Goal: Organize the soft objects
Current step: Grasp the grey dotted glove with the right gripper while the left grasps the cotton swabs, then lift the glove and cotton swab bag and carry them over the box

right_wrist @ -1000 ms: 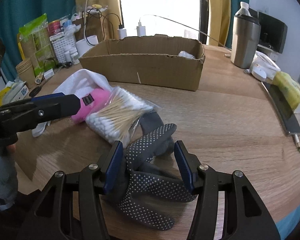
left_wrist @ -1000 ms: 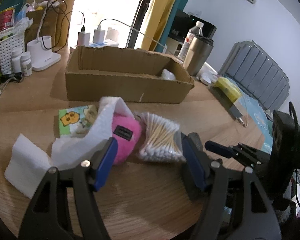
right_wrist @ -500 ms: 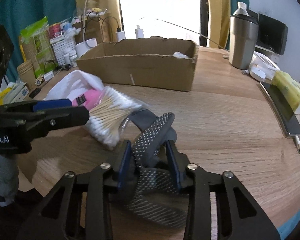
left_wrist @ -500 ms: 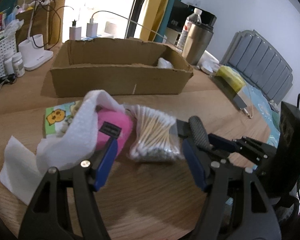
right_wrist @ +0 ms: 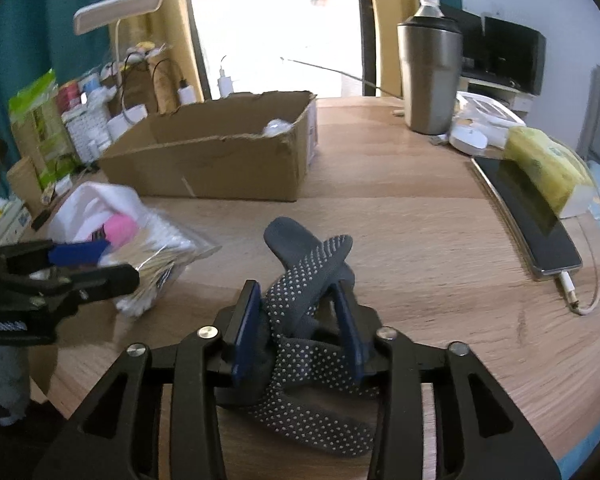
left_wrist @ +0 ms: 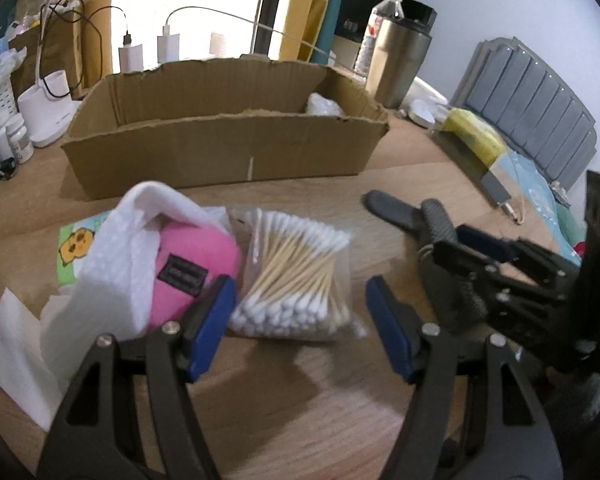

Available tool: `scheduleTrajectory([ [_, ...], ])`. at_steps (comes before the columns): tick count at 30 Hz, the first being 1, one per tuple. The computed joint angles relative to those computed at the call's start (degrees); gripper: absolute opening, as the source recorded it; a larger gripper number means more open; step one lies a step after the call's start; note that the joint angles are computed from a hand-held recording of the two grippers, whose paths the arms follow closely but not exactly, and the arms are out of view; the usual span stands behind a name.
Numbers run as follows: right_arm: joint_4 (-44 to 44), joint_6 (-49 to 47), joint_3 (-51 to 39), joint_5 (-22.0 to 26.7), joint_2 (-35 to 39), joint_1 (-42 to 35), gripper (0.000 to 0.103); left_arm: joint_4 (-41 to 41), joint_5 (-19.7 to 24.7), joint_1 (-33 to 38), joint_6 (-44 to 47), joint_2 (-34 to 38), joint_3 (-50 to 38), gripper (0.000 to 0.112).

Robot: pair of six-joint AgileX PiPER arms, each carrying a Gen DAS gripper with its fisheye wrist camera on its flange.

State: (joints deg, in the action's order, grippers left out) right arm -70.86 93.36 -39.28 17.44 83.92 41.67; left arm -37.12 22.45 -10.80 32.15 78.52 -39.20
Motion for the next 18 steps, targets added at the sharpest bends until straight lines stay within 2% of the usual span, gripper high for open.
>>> scheduleTrajectory([
  [2,-0.53,-0.02,0.69,-1.52,-0.77,-0.89,0.066,1.32,-0.43,-0.54,-1.33,1.13,-0.44,0.069],
  [8,-0.26,-1.4,0.94,-1.17,0.44,0.53,0.066,3.1,-0.86,-2.19,-2.64,3.24,-1.56,0.069],
  [10,-0.41,-1.03,0.75,-0.18,1.2,1.1,0.062,3.77,-1.06,-2.69,-3.05,3.69,-1.83,0.069],
  [12,-0.11,-1.11,0.65,-0.61,1.44,0.74,0.044,4.16,-1.31,-3.15,-3.12,4.1,-1.97,0.069],
  [15,0.87,-2.45,0.12,0.05,1.66,0.58,0.037,4.41,-2.25,-3.85,-3.02,4.5,-1.71,0.069],
  [18,1.02,-3.04,-0.03,0.03,1.78,0.46,0.035,1.8,-2.91,-3.81,0.06,4.37,-1.12,0.069],
])
